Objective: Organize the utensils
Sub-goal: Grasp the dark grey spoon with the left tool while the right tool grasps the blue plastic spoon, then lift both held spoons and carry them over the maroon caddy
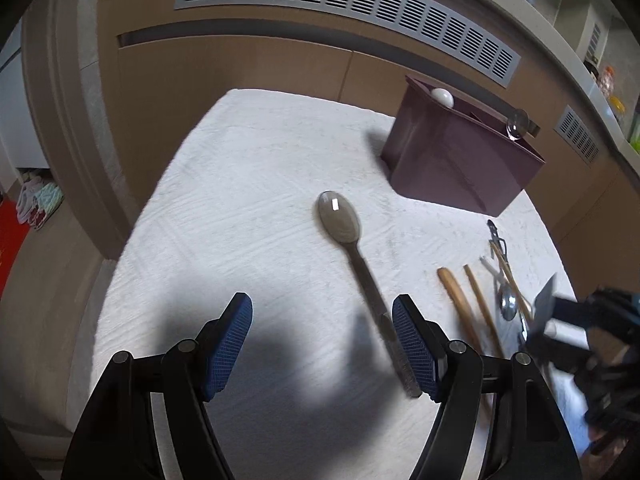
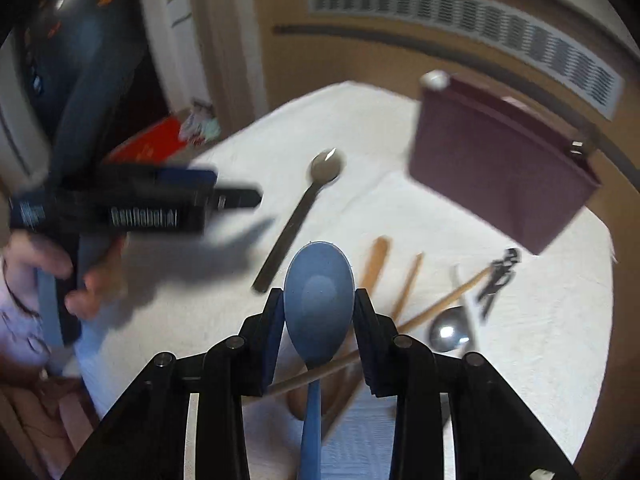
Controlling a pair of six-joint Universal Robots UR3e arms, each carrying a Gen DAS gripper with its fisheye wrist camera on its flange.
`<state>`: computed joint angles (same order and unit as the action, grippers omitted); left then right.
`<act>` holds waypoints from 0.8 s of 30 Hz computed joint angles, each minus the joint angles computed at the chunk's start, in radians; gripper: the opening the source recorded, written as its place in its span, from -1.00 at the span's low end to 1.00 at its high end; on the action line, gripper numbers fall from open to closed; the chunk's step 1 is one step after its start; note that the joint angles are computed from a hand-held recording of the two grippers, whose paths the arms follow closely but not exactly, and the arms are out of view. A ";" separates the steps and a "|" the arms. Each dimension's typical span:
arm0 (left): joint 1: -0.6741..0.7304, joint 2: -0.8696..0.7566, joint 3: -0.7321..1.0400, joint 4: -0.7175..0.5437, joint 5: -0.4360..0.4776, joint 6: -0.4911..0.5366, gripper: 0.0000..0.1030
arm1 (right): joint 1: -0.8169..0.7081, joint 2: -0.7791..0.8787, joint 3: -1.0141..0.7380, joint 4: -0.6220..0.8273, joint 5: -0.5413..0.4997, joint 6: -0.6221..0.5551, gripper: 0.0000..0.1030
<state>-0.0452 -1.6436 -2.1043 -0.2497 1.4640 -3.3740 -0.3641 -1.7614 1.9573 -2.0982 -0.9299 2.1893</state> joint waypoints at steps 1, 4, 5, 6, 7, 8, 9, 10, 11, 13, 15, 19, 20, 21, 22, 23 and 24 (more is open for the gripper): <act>-0.006 -0.026 0.033 -0.009 -0.002 -0.004 0.42 | -0.027 -0.002 -0.009 0.001 0.020 0.011 -0.40; -0.013 -0.124 0.160 -0.064 -0.011 -0.041 0.42 | -0.111 -0.008 -0.018 -0.008 0.066 0.058 -0.40; -0.010 -0.154 0.199 -0.081 -0.015 -0.059 0.42 | -0.131 -0.015 -0.011 -0.015 0.074 0.068 -0.40; -0.006 -0.188 0.241 -0.095 -0.022 -0.078 0.42 | -0.143 -0.012 -0.009 -0.037 0.075 0.090 -0.40; -0.002 -0.225 0.285 -0.108 -0.031 -0.093 0.42 | -0.147 -0.011 -0.011 -0.056 0.071 0.112 -0.40; -0.003 -0.252 0.318 -0.118 -0.032 -0.101 0.41 | -0.166 -0.020 0.004 -0.069 0.073 0.117 -0.40; -0.008 -0.289 0.365 -0.138 -0.025 -0.110 0.39 | -0.181 -0.023 0.007 -0.059 0.080 0.111 -0.40; -0.016 -0.318 0.405 -0.157 -0.012 -0.116 0.34 | -0.204 -0.039 0.006 -0.020 0.092 0.095 -0.40; -0.032 -0.350 0.448 -0.168 0.018 -0.116 0.29 | -0.216 -0.040 0.007 -0.003 0.096 0.087 -0.40; -0.059 -0.389 0.509 -0.191 0.072 -0.106 0.14 | -0.206 0.000 0.027 -0.086 0.083 0.116 -0.40; -0.080 -0.414 0.544 -0.203 0.117 -0.100 0.02 | -0.202 0.040 0.017 -0.124 0.080 0.133 -0.40; -0.114 -0.430 0.543 -0.177 0.193 -0.056 -0.33 | -0.216 0.054 0.025 -0.141 0.092 0.134 -0.40; -0.110 -0.416 0.513 -0.152 0.175 -0.050 -0.33 | -0.216 0.056 0.027 -0.147 0.093 0.138 -0.40; -0.106 -0.396 0.478 -0.123 0.153 -0.048 -0.33 | -0.220 0.050 0.030 -0.141 0.096 0.136 -0.40; -0.104 -0.374 0.442 -0.093 0.137 -0.044 -0.33 | -0.222 0.046 0.036 -0.147 0.098 0.139 -0.40; -0.113 -0.345 0.400 -0.060 0.140 -0.035 -0.33 | -0.225 0.045 0.040 -0.151 0.101 0.140 -0.40; -0.122 -0.321 0.371 -0.037 0.145 -0.028 -0.33 | -0.231 0.037 0.045 -0.150 0.104 0.136 -0.40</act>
<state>-0.1671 -1.9647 -1.7335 -0.2870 1.6089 -3.4020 -0.5947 -1.7243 2.0028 -2.2477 -0.8258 2.3257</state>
